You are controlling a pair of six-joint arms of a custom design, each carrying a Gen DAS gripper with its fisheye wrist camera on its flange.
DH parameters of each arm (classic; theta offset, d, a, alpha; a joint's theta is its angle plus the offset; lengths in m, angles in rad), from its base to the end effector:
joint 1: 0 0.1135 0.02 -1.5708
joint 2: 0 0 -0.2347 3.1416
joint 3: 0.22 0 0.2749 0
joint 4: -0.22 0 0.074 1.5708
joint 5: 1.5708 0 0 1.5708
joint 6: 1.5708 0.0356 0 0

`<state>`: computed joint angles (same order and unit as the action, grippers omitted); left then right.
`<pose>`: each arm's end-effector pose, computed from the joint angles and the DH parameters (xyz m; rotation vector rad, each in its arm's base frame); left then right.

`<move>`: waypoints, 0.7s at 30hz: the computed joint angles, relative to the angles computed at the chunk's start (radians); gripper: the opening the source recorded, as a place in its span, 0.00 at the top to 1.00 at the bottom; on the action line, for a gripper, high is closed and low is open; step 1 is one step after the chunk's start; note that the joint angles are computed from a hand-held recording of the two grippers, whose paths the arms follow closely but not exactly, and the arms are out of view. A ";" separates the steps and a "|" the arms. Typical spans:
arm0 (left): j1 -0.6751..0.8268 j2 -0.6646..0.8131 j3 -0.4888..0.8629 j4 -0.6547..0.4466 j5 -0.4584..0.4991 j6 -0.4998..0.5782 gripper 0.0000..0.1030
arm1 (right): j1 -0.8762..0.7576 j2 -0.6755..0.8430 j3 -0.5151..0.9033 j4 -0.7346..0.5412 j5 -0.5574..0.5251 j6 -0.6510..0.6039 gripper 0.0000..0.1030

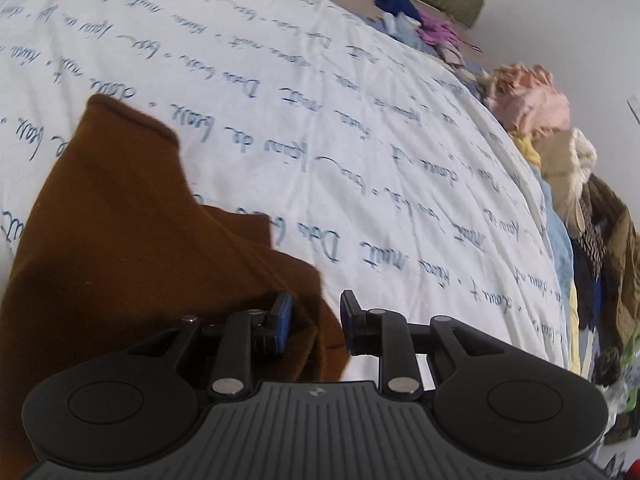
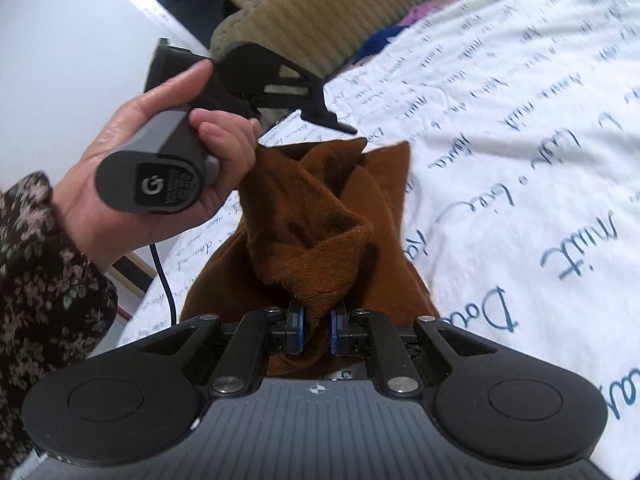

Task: Fold small clothes

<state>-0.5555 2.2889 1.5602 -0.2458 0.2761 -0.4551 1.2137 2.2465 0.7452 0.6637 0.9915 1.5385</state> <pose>0.3987 -0.2589 0.0668 0.2469 2.6505 -0.7190 0.1355 0.2780 -0.0363 0.7291 1.8958 0.5411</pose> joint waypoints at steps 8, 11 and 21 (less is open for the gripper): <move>0.052 -0.136 -0.115 0.034 0.175 0.071 0.76 | 0.025 0.022 -0.071 0.087 0.015 0.192 0.86; 0.103 -0.225 -0.196 0.033 0.209 0.148 0.76 | 0.029 0.039 -0.103 0.151 0.007 0.257 0.87; 0.282 -0.405 -0.554 0.176 0.312 0.365 0.75 | 0.139 -0.204 -0.148 -0.392 0.150 0.530 0.79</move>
<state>-0.2735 1.8839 1.0062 -0.0700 0.5881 -0.0897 1.3530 2.0420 0.5973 0.2717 1.1413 2.0682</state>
